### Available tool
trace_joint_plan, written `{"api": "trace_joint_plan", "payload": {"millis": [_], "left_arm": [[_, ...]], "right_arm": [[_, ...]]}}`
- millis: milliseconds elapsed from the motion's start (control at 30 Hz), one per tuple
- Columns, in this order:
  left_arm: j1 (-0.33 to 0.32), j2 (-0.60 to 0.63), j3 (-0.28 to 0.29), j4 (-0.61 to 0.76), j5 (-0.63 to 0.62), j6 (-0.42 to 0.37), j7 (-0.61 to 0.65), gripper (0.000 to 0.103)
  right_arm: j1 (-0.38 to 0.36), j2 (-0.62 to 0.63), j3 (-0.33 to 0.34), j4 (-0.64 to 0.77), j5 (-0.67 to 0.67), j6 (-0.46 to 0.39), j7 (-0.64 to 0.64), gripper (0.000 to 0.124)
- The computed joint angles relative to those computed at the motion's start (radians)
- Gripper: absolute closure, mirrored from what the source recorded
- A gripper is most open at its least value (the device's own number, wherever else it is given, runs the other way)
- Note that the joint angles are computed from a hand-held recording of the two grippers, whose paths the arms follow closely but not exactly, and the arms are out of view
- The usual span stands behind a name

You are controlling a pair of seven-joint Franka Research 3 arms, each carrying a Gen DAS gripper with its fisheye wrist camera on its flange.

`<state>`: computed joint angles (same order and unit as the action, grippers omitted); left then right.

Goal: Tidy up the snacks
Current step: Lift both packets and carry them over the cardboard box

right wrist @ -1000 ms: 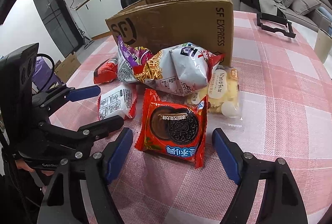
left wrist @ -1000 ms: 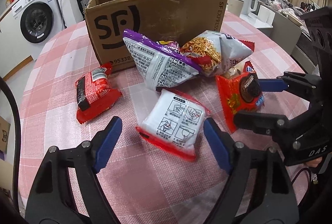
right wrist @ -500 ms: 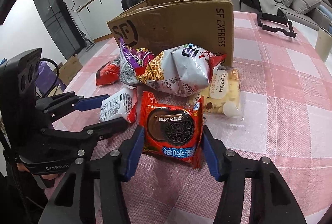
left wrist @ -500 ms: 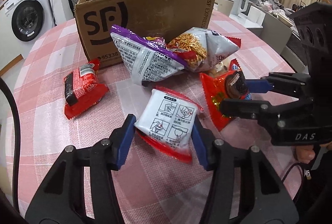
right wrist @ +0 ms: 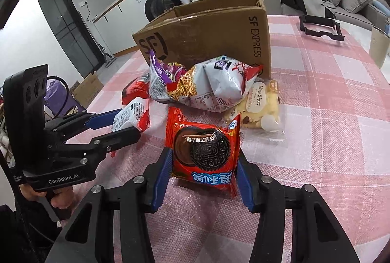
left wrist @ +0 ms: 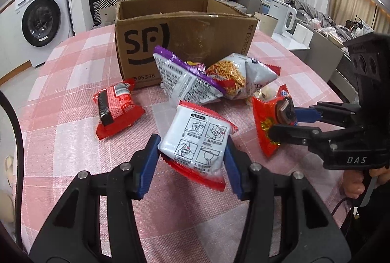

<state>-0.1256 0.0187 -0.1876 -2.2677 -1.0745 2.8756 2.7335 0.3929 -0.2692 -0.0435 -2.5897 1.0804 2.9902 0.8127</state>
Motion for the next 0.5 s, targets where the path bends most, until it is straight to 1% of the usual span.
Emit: {"api": "trace_joint_plan", "payload": {"millis": [200, 300, 500], "left_arm": [[-0.008, -0.055, 0.019, -0.022, -0.068, -0.015, 0.053, 0.055], [-0.02, -0.078, 0.034, -0.028, -0.075, -0.021, 0.051, 0.055], [-0.032, -0.113, 0.064, -0.035, -0.063, -0.025, 0.028, 0.055]], "right_arm": [[0.013, -0.039, -0.008, -0.012, 0.026, 0.009, -0.023, 0.074], [0.013, -0.059, -0.006, -0.02, 0.014, 0.02, -0.012, 0.074], [0.041, -0.079, -0.033, -0.018, 0.028, 0.04, -0.025, 0.074]]}}
